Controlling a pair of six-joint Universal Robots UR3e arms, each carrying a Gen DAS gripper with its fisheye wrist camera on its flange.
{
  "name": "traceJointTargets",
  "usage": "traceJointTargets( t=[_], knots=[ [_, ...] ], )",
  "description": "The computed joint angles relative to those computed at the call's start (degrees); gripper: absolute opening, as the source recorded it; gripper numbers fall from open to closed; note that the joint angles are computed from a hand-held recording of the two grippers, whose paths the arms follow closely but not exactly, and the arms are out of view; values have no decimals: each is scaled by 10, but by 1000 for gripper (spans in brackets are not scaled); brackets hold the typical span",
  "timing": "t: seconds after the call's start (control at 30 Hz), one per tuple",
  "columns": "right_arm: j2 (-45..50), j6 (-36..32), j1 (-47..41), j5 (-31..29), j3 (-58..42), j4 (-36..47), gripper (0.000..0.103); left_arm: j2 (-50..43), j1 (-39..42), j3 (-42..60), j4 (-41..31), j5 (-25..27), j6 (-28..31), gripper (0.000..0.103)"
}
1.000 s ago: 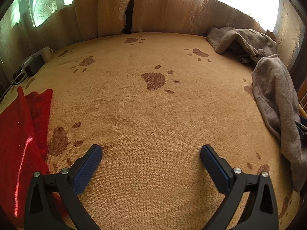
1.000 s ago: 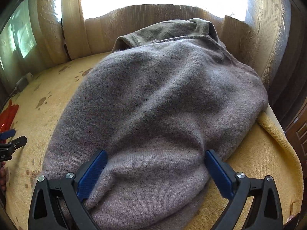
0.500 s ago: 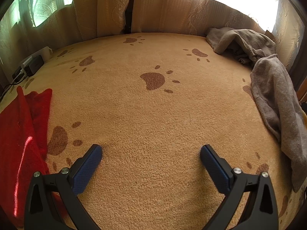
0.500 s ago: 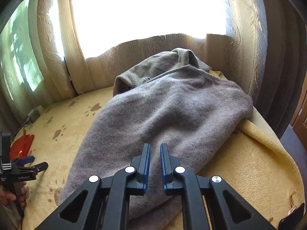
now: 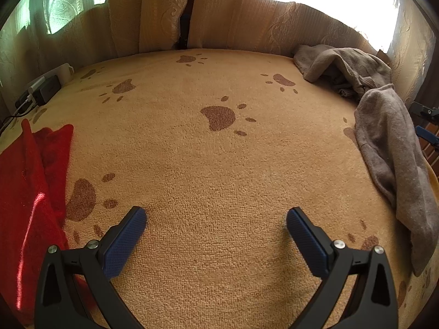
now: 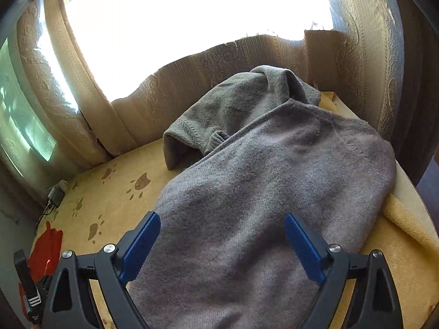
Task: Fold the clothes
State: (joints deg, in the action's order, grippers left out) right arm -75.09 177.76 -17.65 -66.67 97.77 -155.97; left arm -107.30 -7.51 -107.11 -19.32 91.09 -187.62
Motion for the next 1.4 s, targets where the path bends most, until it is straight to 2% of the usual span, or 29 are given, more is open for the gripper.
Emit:
traceJointTargets(
  t=[0.13, 0.23, 0.33, 0.4, 0.5, 0.57, 0.67, 0.77, 0.9, 1.03, 1.07, 1.4],
  knots=[
    [27, -42, 65, -62, -17, -21, 94, 1, -1, 1, -3, 2, 2, 103],
    [69, -88, 131, -159, -43, -12, 94, 2, 0, 1, -4, 1, 2, 103],
    [118, -96, 164, -233, -61, -33, 94, 3, 2, -2, -1, -3, 3, 103],
    [131, -92, 162, -237, -59, -51, 92, 4, 3, -3, 0, -5, 3, 103],
    [132, -93, 162, -249, -45, -81, 74, 3, 1, -2, -3, -1, 4, 103],
    [124, -100, 164, -258, -26, -106, 56, 2, -3, 2, -7, 7, 4, 103],
    [109, -109, 169, -268, 8, -152, 41, -2, -7, 7, -11, 14, 5, 103],
    [96, -107, 175, -272, 39, -192, 33, -3, -7, 9, -12, 16, 5, 103],
    [80, -96, 181, -268, 58, -211, 27, -4, -9, 12, -15, 18, 5, 103],
    [60, -101, 211, -288, 80, -248, 24, -3, -10, 11, -15, 20, 5, 103],
    [53, -106, 221, -292, 86, -257, 17, -3, -10, 12, -16, 20, 5, 103],
    [26, -126, 309, -342, 96, -287, 17, -1, -3, 6, -8, 6, 4, 103]
  ],
)
